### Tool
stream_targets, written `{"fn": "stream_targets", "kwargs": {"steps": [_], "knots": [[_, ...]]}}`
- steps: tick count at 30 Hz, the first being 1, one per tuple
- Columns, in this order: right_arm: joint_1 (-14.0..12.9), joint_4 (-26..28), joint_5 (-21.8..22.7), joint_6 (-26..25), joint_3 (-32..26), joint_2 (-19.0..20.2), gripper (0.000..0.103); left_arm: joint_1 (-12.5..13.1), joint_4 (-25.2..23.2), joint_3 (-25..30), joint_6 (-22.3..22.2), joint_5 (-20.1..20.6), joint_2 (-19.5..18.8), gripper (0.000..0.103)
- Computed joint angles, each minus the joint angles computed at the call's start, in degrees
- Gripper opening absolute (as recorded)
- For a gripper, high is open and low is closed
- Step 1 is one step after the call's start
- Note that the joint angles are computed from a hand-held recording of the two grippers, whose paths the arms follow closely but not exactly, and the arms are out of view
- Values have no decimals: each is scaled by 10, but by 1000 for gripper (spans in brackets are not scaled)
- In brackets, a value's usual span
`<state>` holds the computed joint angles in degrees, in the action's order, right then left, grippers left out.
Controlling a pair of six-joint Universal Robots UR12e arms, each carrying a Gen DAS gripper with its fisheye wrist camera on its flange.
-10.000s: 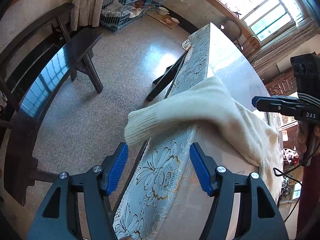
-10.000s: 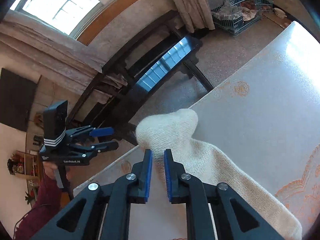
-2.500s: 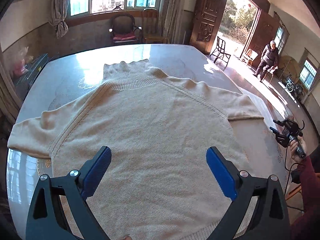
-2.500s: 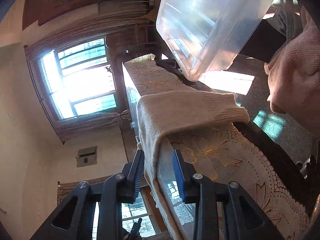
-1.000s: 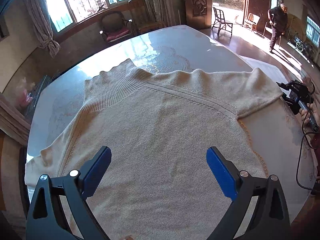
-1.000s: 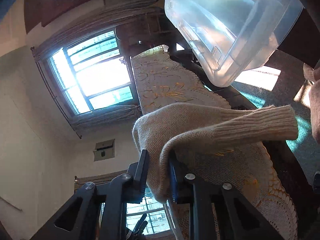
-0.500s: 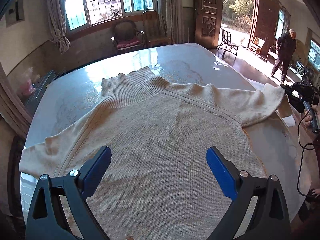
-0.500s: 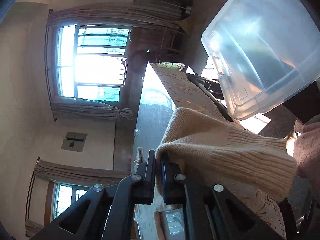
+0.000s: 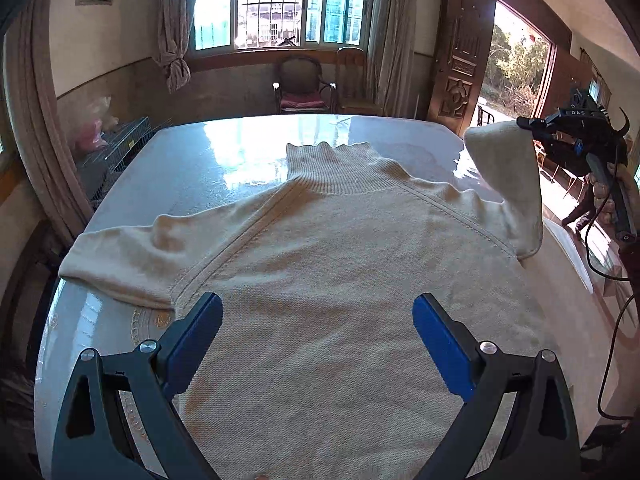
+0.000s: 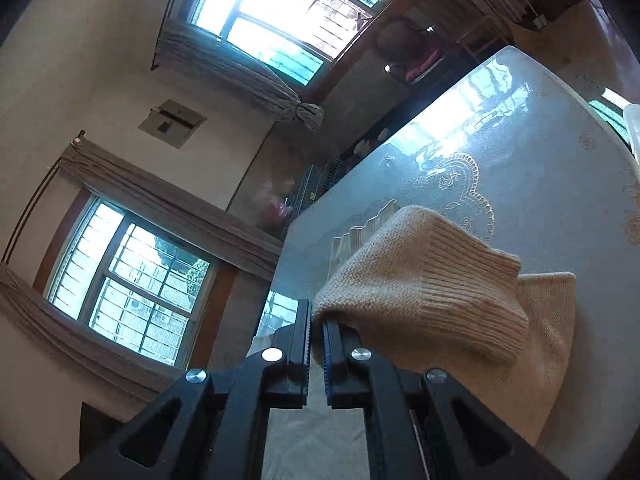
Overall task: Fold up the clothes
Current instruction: 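Lay the cuff across the sweater body and open the right tool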
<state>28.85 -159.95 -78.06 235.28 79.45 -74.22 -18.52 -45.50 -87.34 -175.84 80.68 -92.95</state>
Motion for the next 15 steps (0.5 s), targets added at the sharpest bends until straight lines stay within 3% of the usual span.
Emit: {"fn": "stream_targets", "kwargs": {"steps": [4,7,10,12,14,15], "knots": [[28,113,9,-59,-124,82,4,25,1,-20,0,-16,13,98],[51,267,-7,-141,-226,141,7,38,5,-31,8,-23,19,98],[64,342,-16,-176,-272,172,8,47,10,-41,23,-24,25,98],[72,361,-41,-189,-290,180,8,52,13,-47,35,-26,29,98],[79,346,-79,-193,-293,180,18,55,17,-49,41,-28,28,98],[82,332,-101,-192,-296,179,19,56,19,-49,43,-30,28,98]]}}
